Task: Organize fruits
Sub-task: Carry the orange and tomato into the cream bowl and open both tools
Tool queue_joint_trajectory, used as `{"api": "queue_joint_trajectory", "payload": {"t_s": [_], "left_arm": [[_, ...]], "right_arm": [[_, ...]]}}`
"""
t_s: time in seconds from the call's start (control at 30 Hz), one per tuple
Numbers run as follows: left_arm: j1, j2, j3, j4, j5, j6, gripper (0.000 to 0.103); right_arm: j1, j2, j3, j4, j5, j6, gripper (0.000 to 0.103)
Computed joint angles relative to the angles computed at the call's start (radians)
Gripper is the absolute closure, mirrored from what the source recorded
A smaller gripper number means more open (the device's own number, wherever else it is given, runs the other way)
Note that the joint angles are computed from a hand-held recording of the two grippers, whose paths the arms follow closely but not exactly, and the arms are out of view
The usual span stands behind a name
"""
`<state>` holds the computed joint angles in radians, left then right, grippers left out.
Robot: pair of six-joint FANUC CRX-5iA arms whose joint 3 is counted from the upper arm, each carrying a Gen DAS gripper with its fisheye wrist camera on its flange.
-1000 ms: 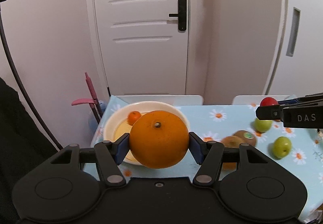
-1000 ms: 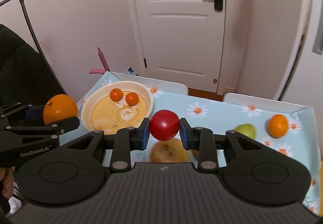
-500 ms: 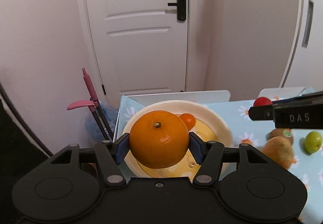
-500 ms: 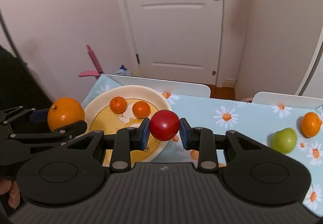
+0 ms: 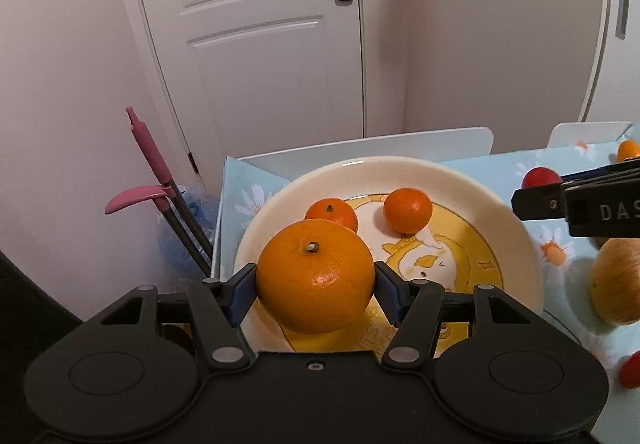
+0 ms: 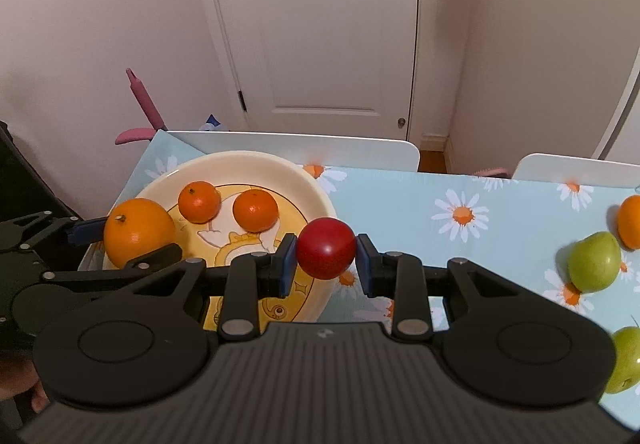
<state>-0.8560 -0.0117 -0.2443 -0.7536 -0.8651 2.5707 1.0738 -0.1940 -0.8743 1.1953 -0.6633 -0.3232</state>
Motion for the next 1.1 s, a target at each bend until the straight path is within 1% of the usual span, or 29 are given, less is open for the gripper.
{"api": "queue_joint_trajectory", "payload": {"t_s": [0.17, 0.2, 0.23, 0.27, 0.3, 0.33, 0.37, 0.43, 0.6, 0.73, 0.93, 0.97, 1.03, 1.1], "left_arm": [[0.018, 0.014, 0.002, 0.031, 0.015, -0.028, 0.036], [0.024, 0.013, -0.001, 0.043, 0.021, -0.035, 0.034], [0.020, 0.013, 0.000, 0.038, 0.018, -0.030, 0.028], [0.007, 0.010, 0.003, 0.022, 0.008, -0.017, 0.011], [-0.010, 0.007, 0.007, 0.001, -0.008, 0.006, 0.000], [-0.029, 0.001, 0.011, -0.022, -0.029, 0.038, 0.000], [-0.034, -0.005, 0.011, -0.022, -0.033, 0.046, 0.000], [-0.024, -0.017, 0.009, 0.019, -0.034, 0.030, 0.000], [-0.068, -0.024, 0.032, 0.022, -0.135, 0.075, 0.000], [-0.080, -0.037, 0.028, 0.047, -0.166, 0.112, 0.000], [-0.119, -0.039, 0.040, 0.043, -0.242, 0.193, 0.000], [-0.128, -0.034, 0.048, 0.034, -0.262, 0.203, 0.000], [-0.165, -0.013, 0.076, -0.003, -0.328, 0.230, 0.000], [-0.184, 0.000, 0.090, -0.020, -0.364, 0.240, 0.000]], "right_arm": [[0.005, -0.002, 0.002, -0.012, -0.010, 0.013, 0.057], [0.005, -0.005, 0.002, -0.015, -0.011, 0.020, 0.057], [0.005, -0.009, 0.001, -0.018, -0.010, 0.026, 0.057], [0.003, -0.015, 0.000, -0.019, -0.006, 0.034, 0.057], [0.002, -0.021, -0.002, -0.020, -0.001, 0.042, 0.057], [-0.002, -0.027, -0.004, -0.019, 0.007, 0.050, 0.057], [-0.007, -0.033, -0.006, -0.019, 0.017, 0.059, 0.057], [-0.011, -0.042, -0.006, -0.027, 0.029, 0.083, 0.057], [-0.020, -0.057, 0.000, -0.054, 0.067, 0.184, 0.057], [-0.031, -0.055, 0.006, -0.080, 0.111, 0.272, 0.057], [-0.048, -0.008, 0.034, -0.126, 0.164, 0.411, 0.057], [-0.051, 0.004, 0.040, -0.130, 0.172, 0.428, 0.057], [-0.056, 0.029, 0.050, -0.133, 0.183, 0.451, 0.057], [-0.060, 0.055, 0.061, -0.141, 0.191, 0.478, 0.057]]}}
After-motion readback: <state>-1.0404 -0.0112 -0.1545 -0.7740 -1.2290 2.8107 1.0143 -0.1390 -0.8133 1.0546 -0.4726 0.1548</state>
